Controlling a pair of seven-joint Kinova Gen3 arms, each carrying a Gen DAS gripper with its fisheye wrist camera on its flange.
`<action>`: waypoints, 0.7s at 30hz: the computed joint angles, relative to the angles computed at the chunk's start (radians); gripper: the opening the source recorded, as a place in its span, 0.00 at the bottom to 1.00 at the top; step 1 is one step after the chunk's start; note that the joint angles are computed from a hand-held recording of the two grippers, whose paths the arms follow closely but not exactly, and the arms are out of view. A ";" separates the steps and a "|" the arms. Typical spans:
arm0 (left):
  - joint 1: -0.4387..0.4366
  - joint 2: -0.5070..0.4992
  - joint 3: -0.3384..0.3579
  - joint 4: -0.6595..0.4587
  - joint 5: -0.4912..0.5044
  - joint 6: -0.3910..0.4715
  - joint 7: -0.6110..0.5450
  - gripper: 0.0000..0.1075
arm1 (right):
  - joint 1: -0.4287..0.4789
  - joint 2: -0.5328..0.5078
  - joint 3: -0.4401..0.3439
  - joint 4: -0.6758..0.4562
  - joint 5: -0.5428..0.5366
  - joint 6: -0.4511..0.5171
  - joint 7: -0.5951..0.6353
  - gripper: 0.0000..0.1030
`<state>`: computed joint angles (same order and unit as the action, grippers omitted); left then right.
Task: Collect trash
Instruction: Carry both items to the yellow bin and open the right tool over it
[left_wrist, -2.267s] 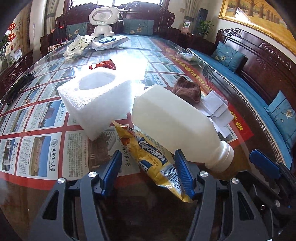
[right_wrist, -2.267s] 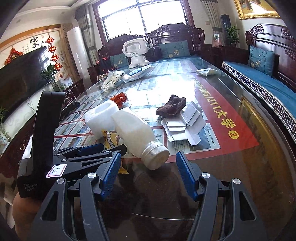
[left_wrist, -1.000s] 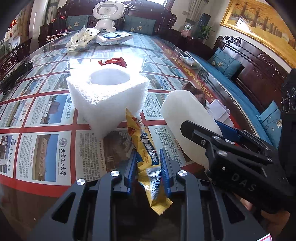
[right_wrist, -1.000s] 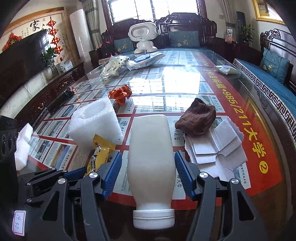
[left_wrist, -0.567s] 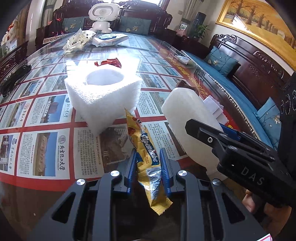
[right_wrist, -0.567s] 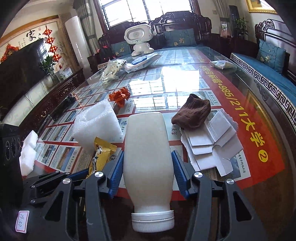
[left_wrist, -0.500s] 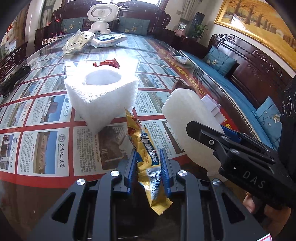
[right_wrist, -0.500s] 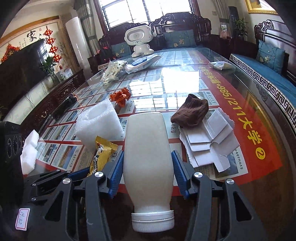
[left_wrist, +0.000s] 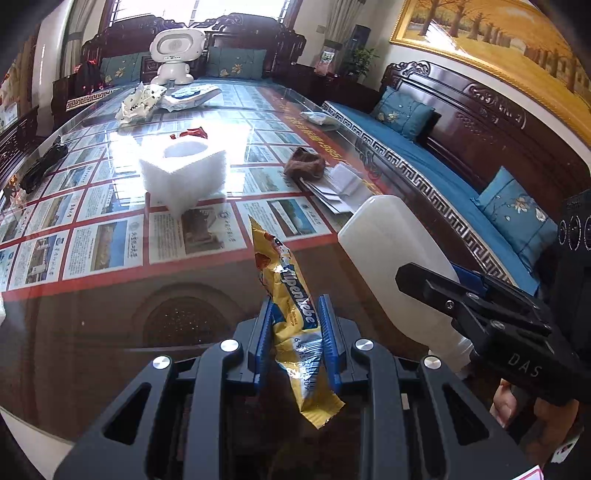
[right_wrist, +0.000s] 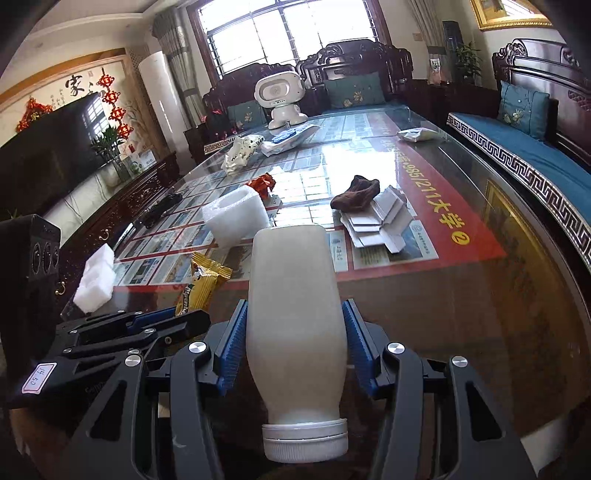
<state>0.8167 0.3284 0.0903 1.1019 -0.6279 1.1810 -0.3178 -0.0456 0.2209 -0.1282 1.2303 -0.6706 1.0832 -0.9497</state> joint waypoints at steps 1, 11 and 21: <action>0.020 -0.001 0.008 0.000 -0.004 0.010 0.006 0.24 | 0.014 -0.023 0.001 0.026 -0.012 0.003 0.017 0.48; 0.171 -0.018 0.070 0.065 -0.020 0.028 0.127 0.24 | 0.075 -0.243 0.127 0.292 -0.135 0.101 0.218 0.49; 0.280 0.029 0.101 0.132 -0.009 -0.008 0.210 0.24 | 0.055 -0.391 0.247 0.555 -0.069 0.091 0.293 0.49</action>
